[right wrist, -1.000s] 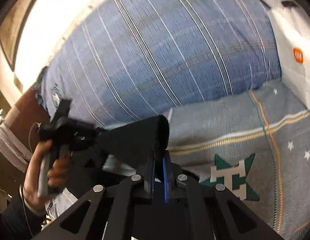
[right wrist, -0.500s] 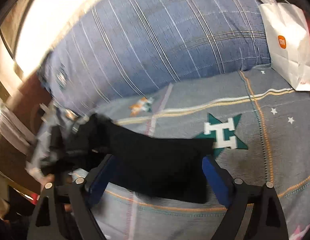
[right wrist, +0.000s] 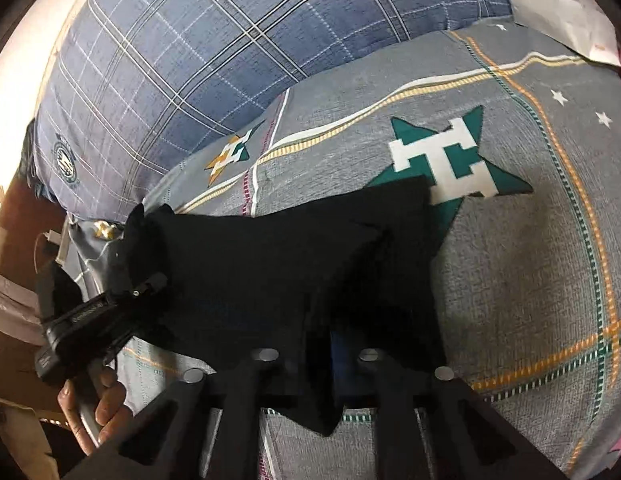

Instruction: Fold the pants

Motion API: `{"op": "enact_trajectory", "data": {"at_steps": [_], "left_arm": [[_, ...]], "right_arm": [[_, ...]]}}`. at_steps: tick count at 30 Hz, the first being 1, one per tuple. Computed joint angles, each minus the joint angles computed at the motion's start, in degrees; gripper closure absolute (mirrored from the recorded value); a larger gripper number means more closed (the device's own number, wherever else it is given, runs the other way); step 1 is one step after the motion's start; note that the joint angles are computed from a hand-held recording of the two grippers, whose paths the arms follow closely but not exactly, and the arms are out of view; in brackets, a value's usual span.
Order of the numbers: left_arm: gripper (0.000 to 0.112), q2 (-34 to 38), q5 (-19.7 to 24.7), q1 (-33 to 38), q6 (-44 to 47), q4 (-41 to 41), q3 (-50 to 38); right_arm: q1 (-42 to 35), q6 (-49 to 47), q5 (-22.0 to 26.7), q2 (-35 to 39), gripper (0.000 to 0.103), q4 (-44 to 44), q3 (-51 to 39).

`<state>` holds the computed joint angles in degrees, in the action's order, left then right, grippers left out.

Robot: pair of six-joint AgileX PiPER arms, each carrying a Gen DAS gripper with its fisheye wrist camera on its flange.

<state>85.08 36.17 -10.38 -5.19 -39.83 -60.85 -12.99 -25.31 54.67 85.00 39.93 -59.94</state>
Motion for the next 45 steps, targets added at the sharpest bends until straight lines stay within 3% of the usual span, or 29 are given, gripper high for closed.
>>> {"op": "enact_trajectory", "data": {"at_steps": [4,6,8,11,15,19,21,22,23,24,25,26,28,29,31,35,39,41,44,45], "left_arm": [[0.107,-7.66,-4.03,-2.21,0.99,-0.41,2.3],[0.107,-7.38,-5.91,-5.9,-0.69,2.76,1.91],[0.107,-3.58,-5.29,-9.8,-6.58,9.84,0.36],[0.107,0.03,-4.3,-11.21,-11.19,12.9,0.42],[0.107,-0.47,-4.41,-11.36,-11.81,12.89,-0.79],[0.107,1.51,-2.82,-11.08,-11.78,13.41,-0.45],[0.1,0.84,-2.07,-10.23,-10.91,12.42,-0.65],[0.087,-0.07,-1.36,-10.24,-11.16,13.61,-0.21],[0.065,-1.03,-1.33,-10.31,-10.99,14.32,0.01],[0.054,-2.5,-1.69,-10.09,-10.3,14.33,0.37],[0.045,-4.31,-1.96,-9.69,-10.22,14.78,0.9],[0.045,-5.72,-2.0,-9.23,-10.92,15.8,1.1],[0.045,-8.42,0.87,-5.24,-7.89,13.28,0.51],[0.045,-7.33,0.92,-3.99,-7.66,12.54,-0.93],[0.045,-8.01,5.92,2.89,-4.71,10.13,-2.99],[0.045,-2.19,16.31,13.95,-3.96,11.19,-12.14],[0.045,8.65,25.99,22.71,-2.26,10.23,-24.98],[0.045,12.4,27.47,26.5,1.0,8.9,-28.46],[0.045,12.93,22.14,30.48,5.05,5.97,-23.7],[0.045,14.33,23.17,31.4,3.19,8.07,-24.69]], "right_arm": [[-3.24,-5.71,0.34,-5.9,0.094,2.98,-1.68],[-4.41,-5.84,-0.5,-4.92,0.094,2.01,-2.78],[-5.64,-3.83,0.23,-0.81,0.094,-0.18,-4.0],[-4.72,-0.27,0.68,4.05,0.094,-3.38,-4.31],[-2.64,0.17,-1.79,1.69,0.094,-4.44,-3.2],[0.6,5.1,-2.69,5.08,0.091,-10.32,-4.91],[1.04,5.41,-3.01,3.92,0.091,-11.51,-5.21],[1.15,6.43,-4.6,2.28,0.087,-11.57,-4.52],[0.87,6.83,-6.35,0.1,0.079,-11.53,-4.05],[1.48,7.96,-8.04,-1.67,0.071,-12.38,-3.72],[2.13,9.45,-9.43,-3.19,0.045,-13.62,-3.56],[2.83,10.8,-11.04,-4.73,0.026,-14.45,-3.12],[2.95,7.9,-12.27,-6.97,0.025,-10.75,-2.81],[2.52,4.22,-11.33,-7.37,0.025,-6.56,-2.78],[2.19,-3.85,-6.92,-6.63,0.025,3.8,-3.69],[10.1,-6.02,-1.82,-1.26,0.025,11.68,-7.34],[20.07,3.59,4.43,11.39,0.025,8.48,-23.8],[23.79,6.78,8.04,20.21,0.027,9.68,-35.26],[29.37,12.84,11.5,32.9,0.027,6.58,-52.45],[31.43,15.07,12.32,37.08,0.027,3.78,-58.18]]}}
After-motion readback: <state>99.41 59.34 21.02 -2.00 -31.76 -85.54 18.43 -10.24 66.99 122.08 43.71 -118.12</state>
